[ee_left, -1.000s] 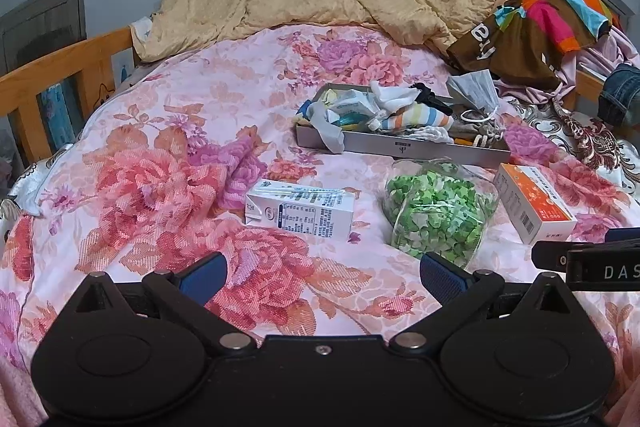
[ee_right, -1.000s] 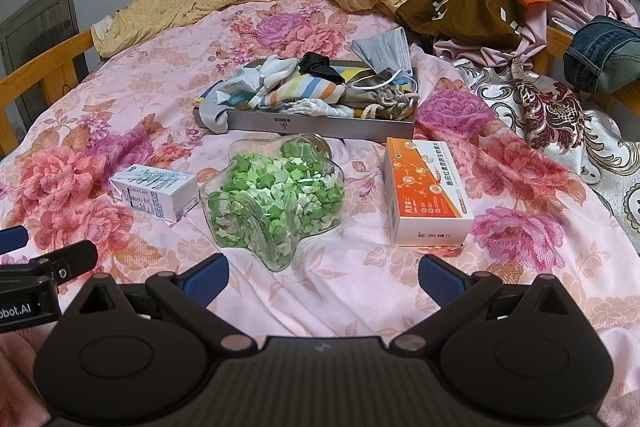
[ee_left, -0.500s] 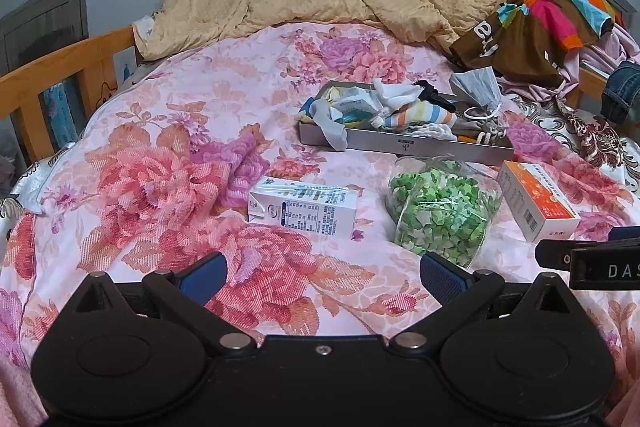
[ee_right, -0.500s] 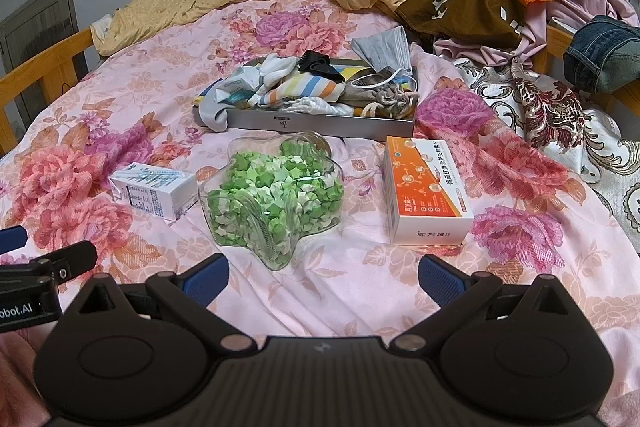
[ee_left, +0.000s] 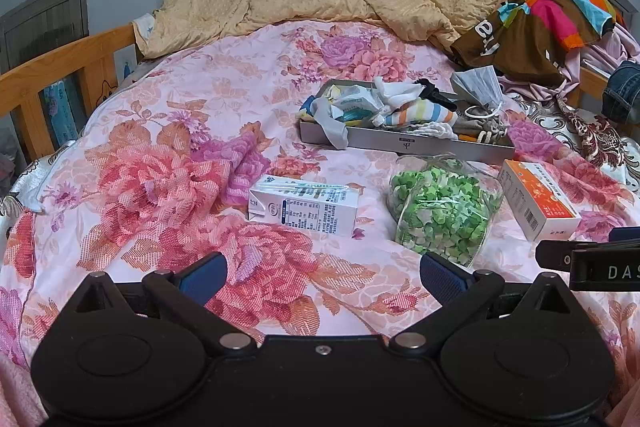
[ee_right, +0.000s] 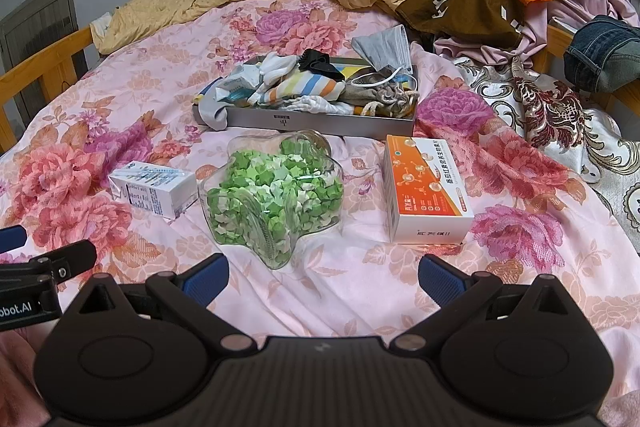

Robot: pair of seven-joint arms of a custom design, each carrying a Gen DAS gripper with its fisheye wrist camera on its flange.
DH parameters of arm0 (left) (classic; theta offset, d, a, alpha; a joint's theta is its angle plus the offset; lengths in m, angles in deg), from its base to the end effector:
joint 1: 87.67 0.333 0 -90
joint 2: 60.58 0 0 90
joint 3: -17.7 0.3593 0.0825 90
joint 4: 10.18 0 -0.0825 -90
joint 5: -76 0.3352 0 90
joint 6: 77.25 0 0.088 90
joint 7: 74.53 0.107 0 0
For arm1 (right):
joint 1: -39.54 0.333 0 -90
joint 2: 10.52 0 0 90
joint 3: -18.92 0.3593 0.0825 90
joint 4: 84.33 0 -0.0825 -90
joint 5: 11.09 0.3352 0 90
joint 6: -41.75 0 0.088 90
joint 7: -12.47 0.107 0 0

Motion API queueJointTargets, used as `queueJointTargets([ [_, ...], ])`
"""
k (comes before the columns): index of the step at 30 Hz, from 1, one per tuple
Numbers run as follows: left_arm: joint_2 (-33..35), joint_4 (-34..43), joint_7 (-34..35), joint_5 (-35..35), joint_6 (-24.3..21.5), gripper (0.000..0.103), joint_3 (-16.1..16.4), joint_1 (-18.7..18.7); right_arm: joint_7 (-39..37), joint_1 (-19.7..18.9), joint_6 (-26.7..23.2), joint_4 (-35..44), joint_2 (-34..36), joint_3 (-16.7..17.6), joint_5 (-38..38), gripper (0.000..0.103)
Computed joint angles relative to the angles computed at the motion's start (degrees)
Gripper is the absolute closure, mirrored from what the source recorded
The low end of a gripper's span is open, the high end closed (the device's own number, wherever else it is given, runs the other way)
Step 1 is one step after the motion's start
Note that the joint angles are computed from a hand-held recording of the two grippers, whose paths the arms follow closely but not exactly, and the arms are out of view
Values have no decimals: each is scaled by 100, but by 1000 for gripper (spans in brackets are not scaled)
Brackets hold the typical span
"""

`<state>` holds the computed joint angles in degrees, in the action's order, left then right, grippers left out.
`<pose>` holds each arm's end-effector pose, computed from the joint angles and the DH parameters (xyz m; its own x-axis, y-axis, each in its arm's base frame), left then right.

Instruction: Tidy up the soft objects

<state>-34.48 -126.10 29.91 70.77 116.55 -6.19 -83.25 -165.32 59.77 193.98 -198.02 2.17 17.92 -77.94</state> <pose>0.6180 -0.1635 0.4272 -0.3712 -0.9279 0.0343 -0.5550 0.1921 -0.8093 0.5521 0.2207 0.4613 -0.3052 -0.9518 -0.0292 -0.6323 0.2255 -0.7412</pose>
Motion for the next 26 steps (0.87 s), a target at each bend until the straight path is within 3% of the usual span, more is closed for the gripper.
queueJointTargets([
  [7, 30, -13, -16, 73, 23, 1, -146, 135, -26, -3, 6, -1, 4, -2, 18, 0],
  [26, 44, 75, -6, 26, -164, 1, -84, 64, -210, 4, -3, 18, 20, 2, 195, 0],
])
